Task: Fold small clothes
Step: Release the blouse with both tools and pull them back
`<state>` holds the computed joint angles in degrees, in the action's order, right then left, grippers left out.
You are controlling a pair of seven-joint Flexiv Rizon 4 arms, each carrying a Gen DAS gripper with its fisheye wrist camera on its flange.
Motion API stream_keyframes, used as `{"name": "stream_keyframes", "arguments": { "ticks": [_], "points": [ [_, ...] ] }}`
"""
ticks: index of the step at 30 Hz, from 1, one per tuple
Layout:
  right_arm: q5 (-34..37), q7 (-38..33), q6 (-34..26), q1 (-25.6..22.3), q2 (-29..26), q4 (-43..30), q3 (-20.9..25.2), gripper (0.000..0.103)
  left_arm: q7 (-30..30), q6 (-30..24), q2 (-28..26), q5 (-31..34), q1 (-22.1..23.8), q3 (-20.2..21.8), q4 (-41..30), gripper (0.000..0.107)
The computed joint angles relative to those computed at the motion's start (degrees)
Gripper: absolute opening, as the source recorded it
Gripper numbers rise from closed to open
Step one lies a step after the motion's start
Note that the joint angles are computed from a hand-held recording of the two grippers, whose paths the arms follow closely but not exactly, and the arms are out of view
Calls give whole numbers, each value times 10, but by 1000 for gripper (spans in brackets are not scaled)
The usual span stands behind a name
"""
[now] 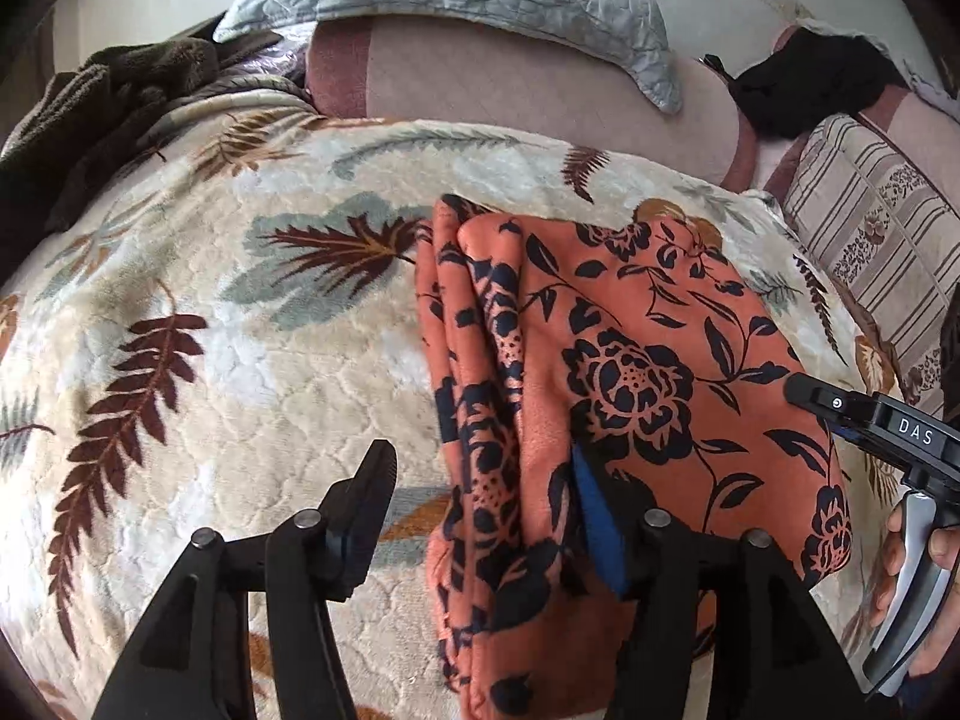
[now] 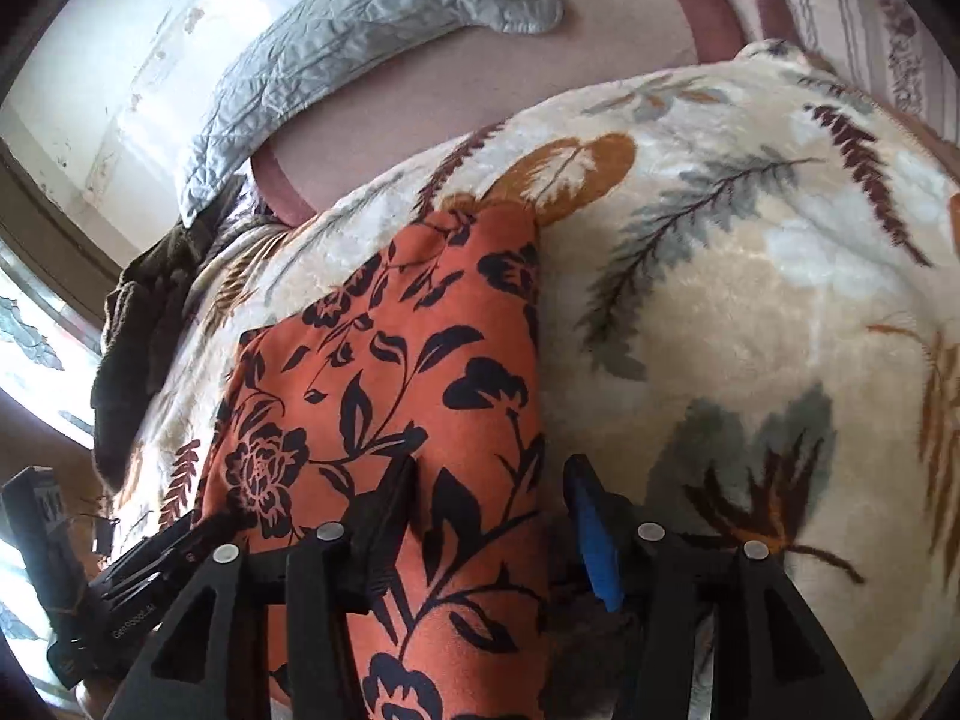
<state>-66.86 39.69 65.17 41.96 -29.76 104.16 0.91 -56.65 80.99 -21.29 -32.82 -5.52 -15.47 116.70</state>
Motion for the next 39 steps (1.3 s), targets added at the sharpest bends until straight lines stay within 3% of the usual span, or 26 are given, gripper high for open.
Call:
{"name": "stream_keyframes", "arguments": {
  "ticks": [2, 4, 7, 10, 13, 16, 17, 20, 22, 24, 27, 29, 31, 32, 34, 37, 39],
  "points": [
    [-1, -12, -58, 17, 19, -2, 3, 55, 4, 14, 15, -6, 5, -3, 14, 60],
    [-36, -6, -71, 22, 27, -12, 2, 55, -3, 16, 21, -5, 2, 3, 19, 60],
    [-64, -35, 3, -4, -1, -48, 8, 60, -23, 13, 14, 23, -15, 27, 13, 60],
    [13, -91, 50, -23, -48, -79, 22, 60, -28, 15, 10, 28, -8, 21, 16, 60],
    [34, -50, 65, -5, -47, -68, -6, 60, -16, 20, 12, 22, 2, 8, 21, 60],
    [29, -81, 46, 20, -38, -81, -24, 63, -4, 31, 10, 14, 13, -6, 25, 60],
    [37, -89, 45, 20, -42, -87, -25, 70, -2, 34, 9, 13, 15, -9, 26, 61],
    [107, -125, 39, 3, -64, -96, -10, 74, -4, 28, 12, 11, 18, -11, 27, 61],
    [92, -72, 70, 26, -56, -79, -50, 73, -12, 20, 19, 16, 11, 0, 28, 61],
    [67, -73, 31, 51, -33, -73, -61, 73, -2, 30, 30, 6, 16, -7, 39, 61],
    [50, -89, -72, 78, 2, -66, -33, 79, -13, 39, 55, -1, 8, 2, 60, 63],
    [49, -89, -138, 96, 17, -61, -8, 87, -12, 65, 78, -9, 3, 3, 87, 77],
    [50, -78, -202, 116, 26, -55, 16, 93, -19, 98, 102, -8, -6, 9, 116, 85],
    [62, -85, -239, 125, 25, -58, 32, 99, -29, 108, 114, 0, -14, 17, 128, 86],
    [91, -104, -310, 141, 17, -70, 60, 100, -68, 102, 136, 43, -40, 56, 142, 88],
    [151, -129, -338, 145, 7, -82, 94, 100, -92, 88, 173, 51, -55, 73, 166, 89],
    [151, -108, -337, 155, 12, -76, 95, 100, -117, 85, 194, 72, -68, 89, 178, 89]
  ]
}}
